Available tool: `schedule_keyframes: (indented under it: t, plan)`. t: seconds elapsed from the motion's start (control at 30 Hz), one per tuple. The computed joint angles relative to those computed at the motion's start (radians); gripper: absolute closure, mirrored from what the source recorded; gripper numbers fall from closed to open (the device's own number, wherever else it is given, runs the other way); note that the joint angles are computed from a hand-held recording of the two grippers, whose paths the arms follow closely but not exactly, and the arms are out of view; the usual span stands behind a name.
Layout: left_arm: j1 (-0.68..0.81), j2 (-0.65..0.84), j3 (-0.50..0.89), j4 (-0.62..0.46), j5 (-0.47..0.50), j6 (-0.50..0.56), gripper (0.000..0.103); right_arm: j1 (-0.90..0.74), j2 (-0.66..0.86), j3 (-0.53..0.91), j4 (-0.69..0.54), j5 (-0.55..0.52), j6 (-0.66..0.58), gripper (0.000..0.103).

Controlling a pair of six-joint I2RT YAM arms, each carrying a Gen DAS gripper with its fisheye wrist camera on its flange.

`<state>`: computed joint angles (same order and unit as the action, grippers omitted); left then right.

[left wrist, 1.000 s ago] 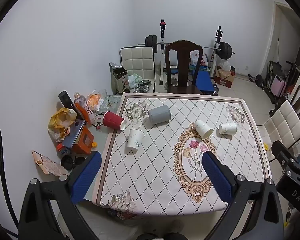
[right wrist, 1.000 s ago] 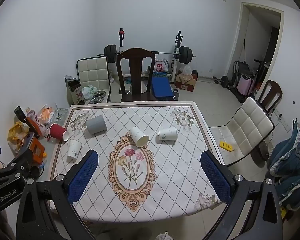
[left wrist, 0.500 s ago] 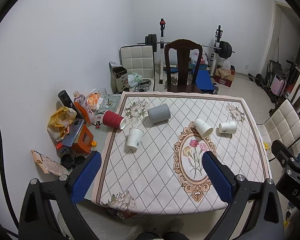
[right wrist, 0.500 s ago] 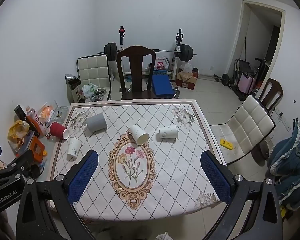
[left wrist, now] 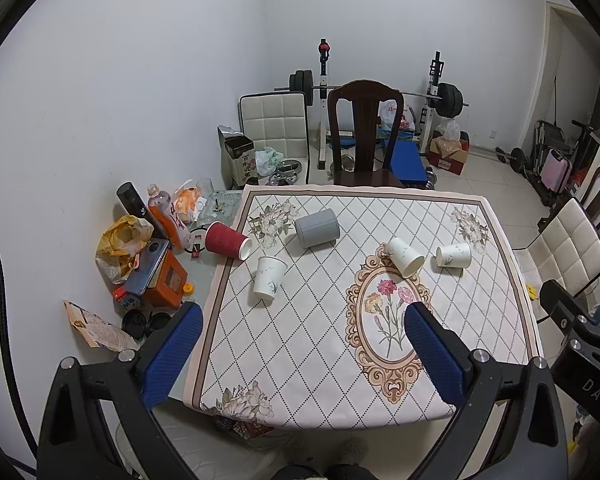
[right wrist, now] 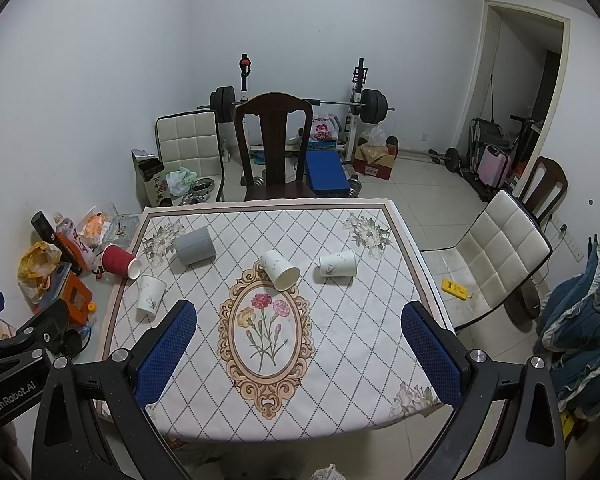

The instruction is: Flip cup upright

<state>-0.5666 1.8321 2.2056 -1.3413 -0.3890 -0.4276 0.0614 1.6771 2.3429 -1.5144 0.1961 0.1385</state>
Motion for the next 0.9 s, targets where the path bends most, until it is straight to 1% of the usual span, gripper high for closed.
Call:
schedule_keyframes:
  t: [0.07,0.13,0.2,0.43,0.9]
  plan:
    - [0.001,-0.002,0.001,-0.002,0.004,-0.002,0.0,0.0,0.0,0.003,-0.003,-0.001,0.0,0.0]
    - [0.003,0.029,0.07,-0.04,0.005,0.001,0.0,0.0,0.0,0.001,-0.002,-0.002,0.0,0.0]
    - [-0.001,0.038,0.092,-0.054,0.001,-0.002,0.0,0.0,-0.001,-0.003,0.001,-0.003,0.0,0.0]
    - [-0.003,0.051,0.132,-0.081,-0.003,-0.003,0.0,0.001,-0.001,-0.003,0.001,-0.002,0.0,0.0]
    - [-0.007,0.045,0.12,-0.074,-0.007,-0.004,0.0,0.0,-0.003,-0.004,0.0,-0.005,-0.001,0.0]
